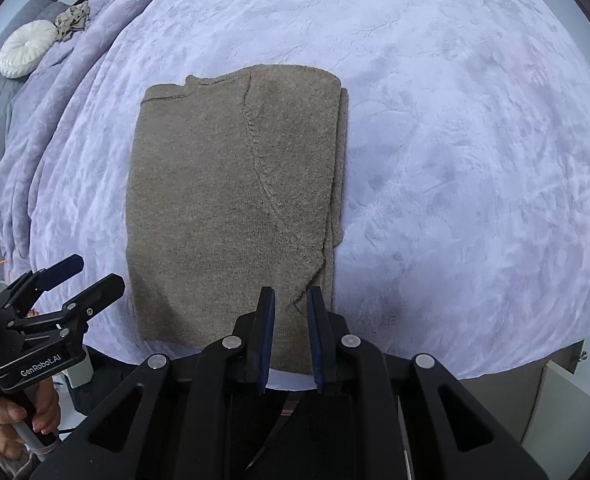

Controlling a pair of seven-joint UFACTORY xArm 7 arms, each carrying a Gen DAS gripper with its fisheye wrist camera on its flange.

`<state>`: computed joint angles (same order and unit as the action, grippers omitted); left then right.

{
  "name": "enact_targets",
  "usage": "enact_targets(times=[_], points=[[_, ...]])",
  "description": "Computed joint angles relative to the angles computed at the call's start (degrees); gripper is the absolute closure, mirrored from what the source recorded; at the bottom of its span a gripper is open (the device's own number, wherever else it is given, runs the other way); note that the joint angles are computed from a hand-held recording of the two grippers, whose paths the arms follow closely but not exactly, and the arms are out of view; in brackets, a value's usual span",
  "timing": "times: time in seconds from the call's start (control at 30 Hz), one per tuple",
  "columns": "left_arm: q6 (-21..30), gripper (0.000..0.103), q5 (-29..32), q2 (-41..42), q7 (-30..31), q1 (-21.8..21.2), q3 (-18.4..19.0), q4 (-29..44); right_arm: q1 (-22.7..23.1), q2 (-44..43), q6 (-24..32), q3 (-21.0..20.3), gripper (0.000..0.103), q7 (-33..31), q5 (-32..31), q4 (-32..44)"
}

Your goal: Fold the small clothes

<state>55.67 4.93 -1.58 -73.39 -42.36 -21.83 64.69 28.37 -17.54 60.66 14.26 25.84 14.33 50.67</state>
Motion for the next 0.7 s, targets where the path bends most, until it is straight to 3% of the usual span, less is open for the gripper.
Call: enact_targets(times=[0.07, 0.1, 0.13, 0.17, 0.23, 0.33, 0.43, 0.57, 0.7], points=[[0.8, 0.014, 0.5, 0.2, -1.5, 0.0, 0.0, 0.8, -0.1, -0.2, 1.3, -0.5, 0.083, -1.3, -0.1, 0.9], [2.1, 0.0, 1.0, 0.7, -2.1, 0.0, -0.1, 1.9, -0.1, 0.1, 1.6, -0.5, 0.079, -1.9, -0.5, 1.6], [4.1, 0.0, 2.1, 1.5, -3.0, -0.2, -0.2, 3.2, -0.2, 0.5, 1.8, -0.4, 0.059, -2.2, -0.9, 2.3], [5.4, 0.0, 2.7, 1.9, -3.4, -0.4, -0.2, 4.1, -0.3, 0.7, 1.9, -0.2, 0.032, -2.2, -1.2, 2.9], [7.6, 0.0, 4.0, 2.8, -4.1, -0.8, -0.1, 5.7, -0.4, 0.4, 1.5, 0.2, 0.017, -1.5, -1.8, 3.4], [10.7, 0.0, 5.6, 4.6, -3.8, -1.5, 0.2, 8.4, -0.6, 0.4, 0.7, 0.7, 0.015, 0.1, -2.9, 3.9], [11.7, 0.0, 6.6, 4.9, -4.1, -2.1, 0.7, 9.4, -0.7, 0.0, -0.2, 1.3, 0.0, 2.0, -4.4, 3.7], [13.6, 0.0, 6.7, 5.4, -4.2, -2.3, 1.1, 10.6, -0.9, 0.2, 0.6, 2.2, 0.0, 4.6, -7.9, 4.6], [11.6, 0.0, 4.4, 4.1, -4.9, -1.8, 1.4, 8.8, -0.5, 1.3, 1.9, 2.0, 0.0, 5.0, -8.1, 6.0]])
